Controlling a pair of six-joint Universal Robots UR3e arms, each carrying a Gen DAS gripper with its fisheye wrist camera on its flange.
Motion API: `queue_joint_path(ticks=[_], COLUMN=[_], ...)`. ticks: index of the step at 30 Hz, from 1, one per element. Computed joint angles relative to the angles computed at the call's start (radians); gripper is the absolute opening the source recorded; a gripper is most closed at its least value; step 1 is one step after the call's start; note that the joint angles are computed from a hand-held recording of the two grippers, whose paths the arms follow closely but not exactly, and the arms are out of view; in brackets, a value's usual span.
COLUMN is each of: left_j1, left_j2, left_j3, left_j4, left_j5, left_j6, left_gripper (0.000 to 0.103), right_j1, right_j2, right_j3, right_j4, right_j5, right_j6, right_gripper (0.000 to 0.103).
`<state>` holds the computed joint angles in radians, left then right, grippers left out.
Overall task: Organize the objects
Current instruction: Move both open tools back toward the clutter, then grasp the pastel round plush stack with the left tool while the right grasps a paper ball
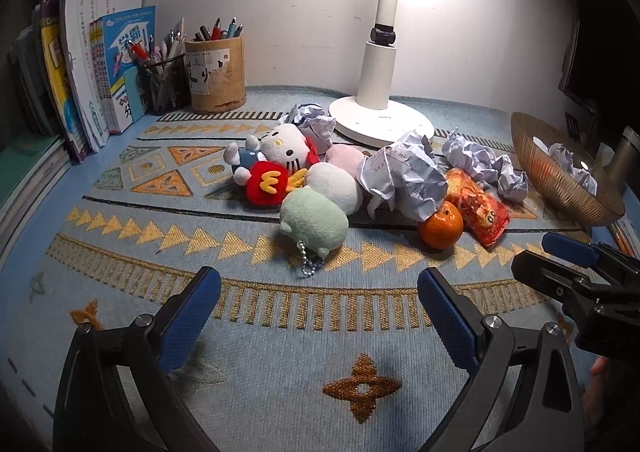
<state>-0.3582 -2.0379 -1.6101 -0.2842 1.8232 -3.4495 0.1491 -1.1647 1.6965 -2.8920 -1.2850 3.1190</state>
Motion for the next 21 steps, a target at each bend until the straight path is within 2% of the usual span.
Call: queue_joint_path(ticks=[5,9,10,12,14,16,17,19,21], left_j1=[0.061,0.143,0.154,0.151,0.143,0.148,0.148,0.141,0.132], left_j2=[-0.045,-0.092,-0.113,-0.165,-0.208,-0.222,-0.228,-0.234,-0.228], left_j3=[0.15,0.198,0.227,0.3,0.365,0.375,0.376,0.372,0.375], left_j4=[-0.137,-0.132,-0.155,-0.212,-0.274,-0.274,-0.269,-0.252,-0.268], left_j5=[-0.026,-0.203,-0.233,-0.227,-0.214,-0.243,-0.249,-0.24,-0.231], left_j6=[0.153,0.21,0.213,0.217,0.226,0.22,0.218,0.225,0.218], left_gripper=[0.097,0.091,0.085,0.08,0.06,0.059,0.056,0.042,0.04], right_j1=[0.019,0.063,0.073,0.085,0.096,0.107,0.11,0.108,0.109], right_j2=[0.103,0.266,0.31,0.406,0.49,0.556,0.579,0.605,0.592], right_j3=[-0.294,-0.597,-0.669,-0.831,-0.975,-1.087,-1.124,-1.164,-1.136], right_j4=[0.227,0.386,0.422,0.515,0.596,0.66,0.681,0.698,0.666], right_j5=[0.05,0.038,0.033,0.031,0.025,0.015,0.014,0.034,0.035], right_j6=[-0.056,-0.067,-0.063,-0.047,-0.041,-0.053,-0.057,-0.063,-0.058], right_gripper=[0.075,0.075,0.075,0.075,0.074,0.069,0.064,0.054,0.049])
